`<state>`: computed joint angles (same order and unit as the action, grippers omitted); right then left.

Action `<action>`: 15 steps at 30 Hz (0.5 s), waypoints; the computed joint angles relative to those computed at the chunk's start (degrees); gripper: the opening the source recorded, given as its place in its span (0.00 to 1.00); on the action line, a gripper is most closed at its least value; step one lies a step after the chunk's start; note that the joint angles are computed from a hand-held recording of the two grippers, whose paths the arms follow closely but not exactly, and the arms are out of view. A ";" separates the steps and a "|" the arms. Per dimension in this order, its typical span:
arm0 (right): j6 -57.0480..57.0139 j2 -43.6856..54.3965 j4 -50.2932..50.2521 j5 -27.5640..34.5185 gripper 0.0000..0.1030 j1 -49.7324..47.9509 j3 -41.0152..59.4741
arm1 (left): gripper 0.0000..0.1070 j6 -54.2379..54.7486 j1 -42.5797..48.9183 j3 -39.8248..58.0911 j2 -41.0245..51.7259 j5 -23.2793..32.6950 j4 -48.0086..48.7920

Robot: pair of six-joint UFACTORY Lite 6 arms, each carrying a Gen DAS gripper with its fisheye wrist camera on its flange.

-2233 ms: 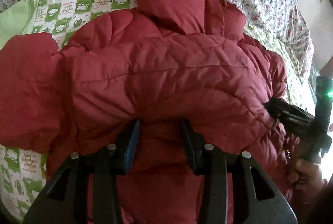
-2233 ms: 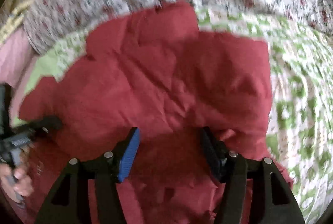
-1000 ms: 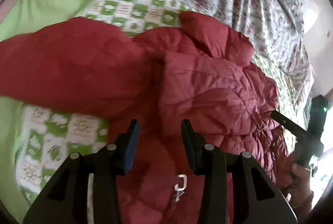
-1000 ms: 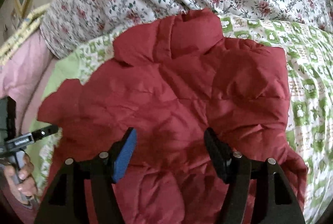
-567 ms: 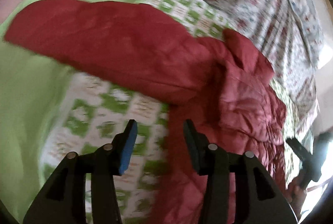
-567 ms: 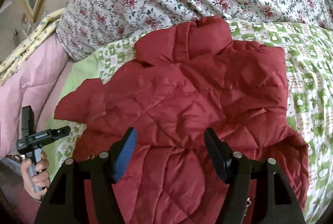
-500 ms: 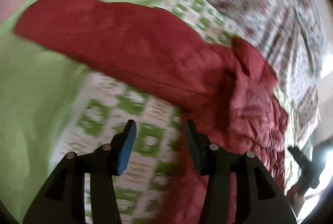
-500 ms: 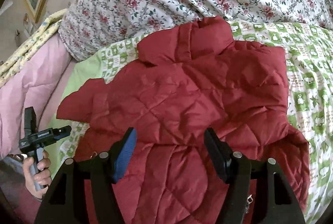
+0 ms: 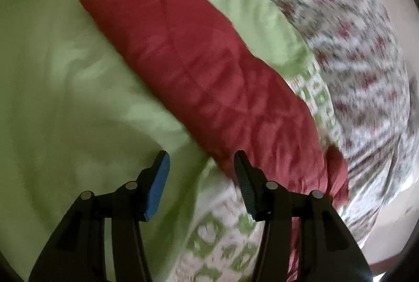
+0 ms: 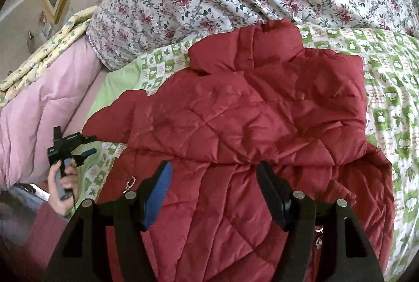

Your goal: Fold large clothes

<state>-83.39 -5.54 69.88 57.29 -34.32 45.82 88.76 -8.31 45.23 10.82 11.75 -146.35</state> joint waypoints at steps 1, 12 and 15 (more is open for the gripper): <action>0.08 0.10 0.04 0.06 0.67 0.06 -0.06 | 0.46 0.26 0.90 0.47 1.19 2.08 -0.81; 1.20 -1.08 -1.14 -0.25 0.67 0.16 -1.21 | 0.55 1.69 7.02 8.94 11.74 11.94 -3.44; 0.56 -0.90 -0.82 0.58 0.67 -0.62 -1.19 | 0.50 4.20 5.92 11.40 11.41 7.33 -4.14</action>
<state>-82.84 -6.44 69.06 57.87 -34.93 44.62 92.96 -2.40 56.62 22.23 19.08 -150.49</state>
